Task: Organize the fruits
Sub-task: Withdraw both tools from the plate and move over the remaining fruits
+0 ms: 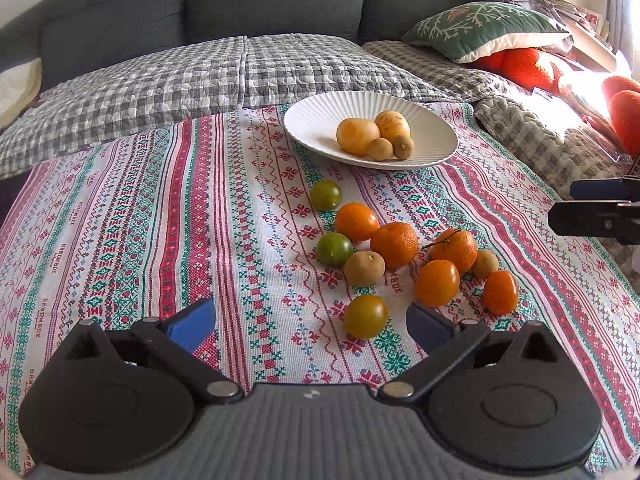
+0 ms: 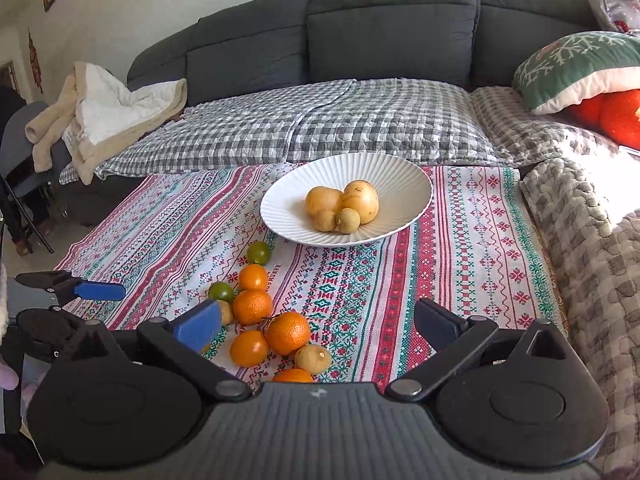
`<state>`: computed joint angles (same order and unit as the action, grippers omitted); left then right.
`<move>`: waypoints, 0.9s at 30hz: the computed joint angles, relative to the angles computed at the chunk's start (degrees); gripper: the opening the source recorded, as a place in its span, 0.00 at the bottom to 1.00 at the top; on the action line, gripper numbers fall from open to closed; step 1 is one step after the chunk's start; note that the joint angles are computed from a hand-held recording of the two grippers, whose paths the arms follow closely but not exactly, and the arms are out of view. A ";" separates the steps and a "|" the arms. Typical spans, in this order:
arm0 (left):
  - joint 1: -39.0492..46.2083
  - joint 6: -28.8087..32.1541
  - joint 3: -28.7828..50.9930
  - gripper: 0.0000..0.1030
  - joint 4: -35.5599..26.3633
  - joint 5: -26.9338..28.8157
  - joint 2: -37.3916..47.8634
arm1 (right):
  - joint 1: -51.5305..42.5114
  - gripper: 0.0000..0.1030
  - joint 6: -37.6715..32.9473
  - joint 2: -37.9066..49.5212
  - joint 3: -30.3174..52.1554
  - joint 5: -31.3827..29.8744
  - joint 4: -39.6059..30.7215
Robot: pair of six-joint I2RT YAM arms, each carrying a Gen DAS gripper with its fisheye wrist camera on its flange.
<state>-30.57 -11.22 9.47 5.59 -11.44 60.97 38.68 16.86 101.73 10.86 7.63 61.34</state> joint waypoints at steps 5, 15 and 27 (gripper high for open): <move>1.46 1.46 -4.50 0.97 9.09 1.26 5.16 | 3.06 0.99 -2.10 7.76 -1.07 2.19 7.81; -3.85 0.08 -8.28 0.97 33.78 -3.70 23.29 | 7.23 0.99 -5.30 19.28 2.28 3.61 11.91; -7.54 0.82 -7.29 0.91 42.61 -5.70 30.69 | 9.94 0.89 -6.82 25.68 5.12 7.30 14.40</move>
<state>-38.11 -10.40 2.18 48.20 -17.13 91.66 48.61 10.04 127.41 15.98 14.92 75.74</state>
